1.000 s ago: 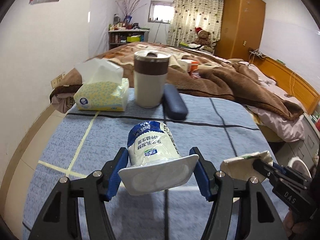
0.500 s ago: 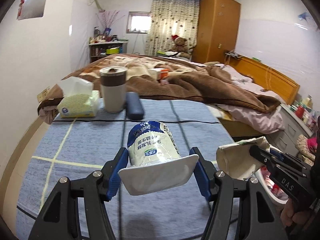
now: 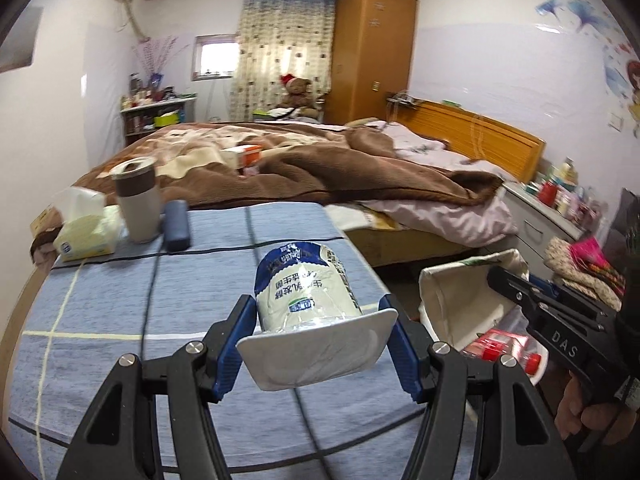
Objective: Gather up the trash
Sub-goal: 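Carry yogurt cup and crumpled paper over the wastebasket and open both tools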
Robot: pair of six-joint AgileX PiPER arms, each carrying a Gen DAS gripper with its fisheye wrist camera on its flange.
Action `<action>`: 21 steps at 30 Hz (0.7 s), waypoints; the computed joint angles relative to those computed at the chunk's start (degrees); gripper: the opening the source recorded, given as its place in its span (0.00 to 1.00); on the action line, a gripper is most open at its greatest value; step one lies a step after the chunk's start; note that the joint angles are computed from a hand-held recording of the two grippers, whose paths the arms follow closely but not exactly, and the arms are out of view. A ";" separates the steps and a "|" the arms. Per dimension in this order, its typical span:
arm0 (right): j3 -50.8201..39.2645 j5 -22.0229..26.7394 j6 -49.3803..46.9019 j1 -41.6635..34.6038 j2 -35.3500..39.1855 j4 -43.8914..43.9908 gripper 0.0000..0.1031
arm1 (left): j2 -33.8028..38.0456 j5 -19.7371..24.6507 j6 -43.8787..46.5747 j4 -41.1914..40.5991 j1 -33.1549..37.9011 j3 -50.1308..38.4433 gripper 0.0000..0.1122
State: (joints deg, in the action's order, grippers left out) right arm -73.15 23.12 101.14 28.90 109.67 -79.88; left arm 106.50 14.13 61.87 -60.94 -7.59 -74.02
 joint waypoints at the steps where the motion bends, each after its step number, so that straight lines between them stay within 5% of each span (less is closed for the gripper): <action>1: 0.79 0.22 1.03 -0.34 -0.51 -0.86 0.21 | -0.01 -0.21 -0.69 0.53 -0.77 0.04 0.58; 10: 7.09 1.69 6.53 -3.41 -4.55 -5.90 0.21 | 0.88 -0.50 -5.41 3.72 -7.28 -1.64 0.58; 21: 10.66 1.23 3.87 -9.82 -6.31 -3.11 0.21 | 6.92 1.17 -20.84 19.28 -16.55 -8.62 0.58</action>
State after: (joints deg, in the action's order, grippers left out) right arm -62.49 24.35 105.01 19.08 103.36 -82.99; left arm 113.42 15.30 41.04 -41.65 -24.14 -82.64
